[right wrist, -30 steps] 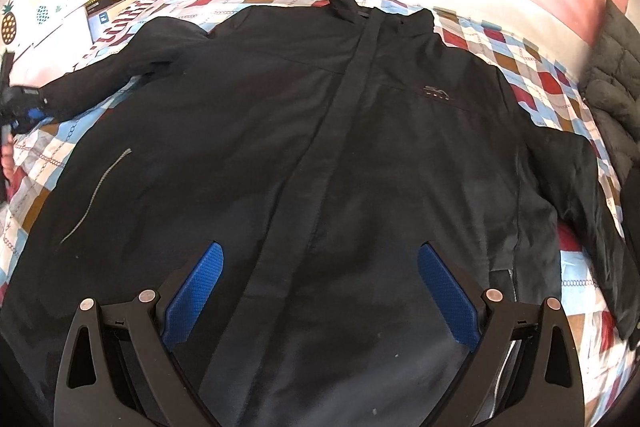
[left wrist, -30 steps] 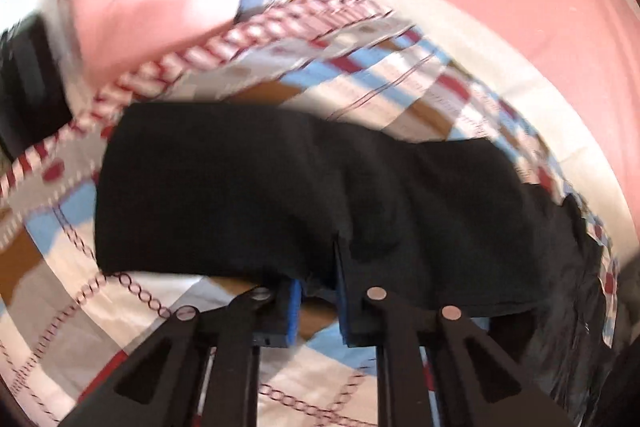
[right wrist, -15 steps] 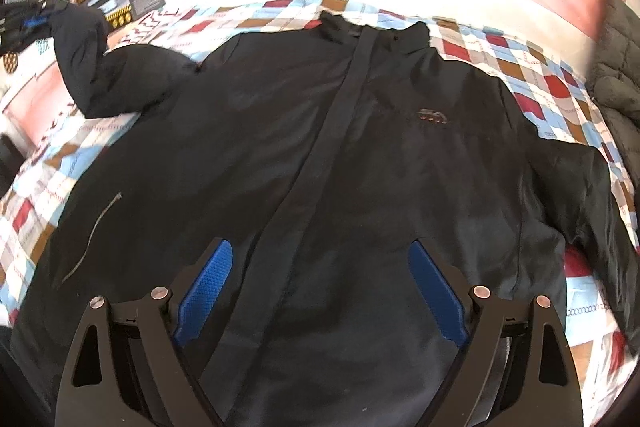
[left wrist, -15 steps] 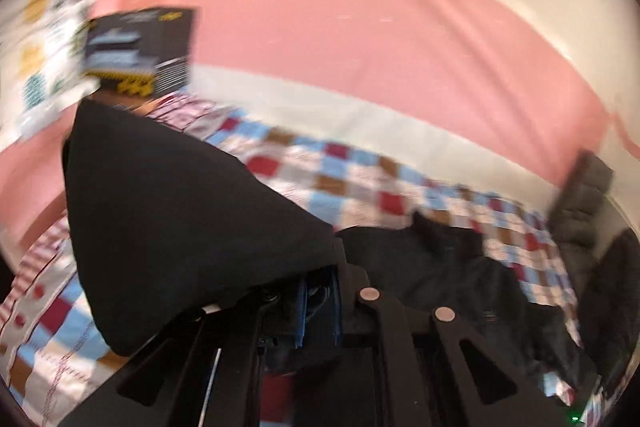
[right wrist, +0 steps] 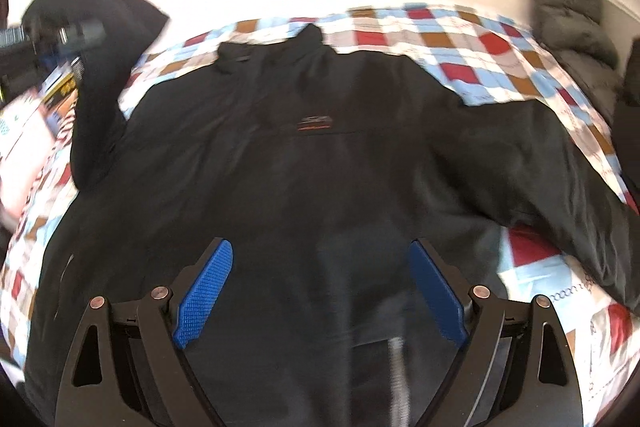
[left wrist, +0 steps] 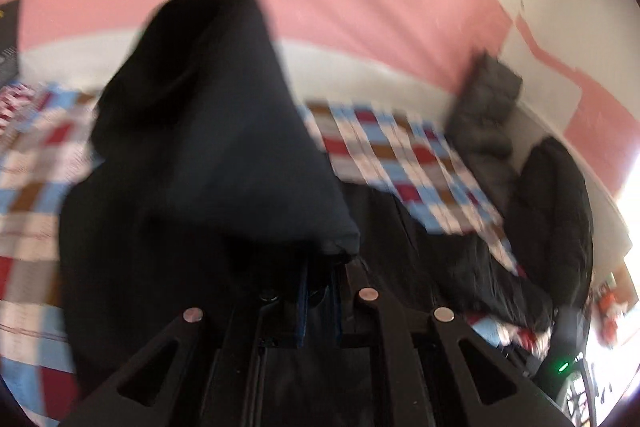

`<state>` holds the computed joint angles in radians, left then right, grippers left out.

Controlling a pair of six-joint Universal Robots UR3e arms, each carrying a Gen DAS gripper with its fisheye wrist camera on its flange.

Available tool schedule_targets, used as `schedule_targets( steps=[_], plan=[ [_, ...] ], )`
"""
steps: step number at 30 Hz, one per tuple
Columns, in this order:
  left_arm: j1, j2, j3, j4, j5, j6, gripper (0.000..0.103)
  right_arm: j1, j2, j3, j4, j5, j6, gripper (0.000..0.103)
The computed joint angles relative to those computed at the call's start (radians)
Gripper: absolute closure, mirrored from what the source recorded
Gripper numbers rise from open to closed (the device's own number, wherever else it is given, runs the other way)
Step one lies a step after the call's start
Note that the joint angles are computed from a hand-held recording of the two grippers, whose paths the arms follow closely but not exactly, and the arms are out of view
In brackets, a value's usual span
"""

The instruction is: Fold large clothes

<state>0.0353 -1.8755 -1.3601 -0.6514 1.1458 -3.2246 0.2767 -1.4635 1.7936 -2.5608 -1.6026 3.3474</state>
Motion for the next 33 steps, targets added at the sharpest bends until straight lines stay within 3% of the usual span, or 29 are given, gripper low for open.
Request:
schedule_targets(
  steps=[6,11,17,20,22,23,28,33],
  plan=[
    [-0.103,-0.152,0.015,0.015,0.032,-0.012,0.094,-0.099,-0.036,0.084,-0.029,0.064,0.006,0.014],
    [-0.139,-0.211,0.066,-0.068,0.031,0.018,0.091,-0.168,-0.053,0.143,-0.059,0.131,0.008,0.014],
    [-0.042,-0.063,-0.073,-0.109,-0.142,0.048,0.085,-0.252,-0.059,0.16,-0.084,0.265,0.03,0.014],
    [0.013,0.016,-0.124,-0.181,-0.203,0.106,0.074,-0.288,-0.026,0.146,-0.109,0.38,0.061,0.014],
    [0.056,0.077,-0.167,-0.232,-0.248,0.159,0.053,-0.297,0.005,0.123,-0.113,0.436,0.093,0.013],
    [0.078,0.09,-0.187,-0.243,-0.282,0.181,0.032,-0.302,0.02,0.116,-0.12,0.462,0.109,0.014],
    [0.208,0.208,-0.294,-0.363,-0.387,0.317,0.029,-0.349,0.052,0.159,-0.208,0.592,0.201,0.013],
    [0.368,0.297,-0.396,-0.265,-0.303,0.279,0.029,-0.422,0.0,0.278,-0.302,0.652,0.262,0.013]
  ],
)
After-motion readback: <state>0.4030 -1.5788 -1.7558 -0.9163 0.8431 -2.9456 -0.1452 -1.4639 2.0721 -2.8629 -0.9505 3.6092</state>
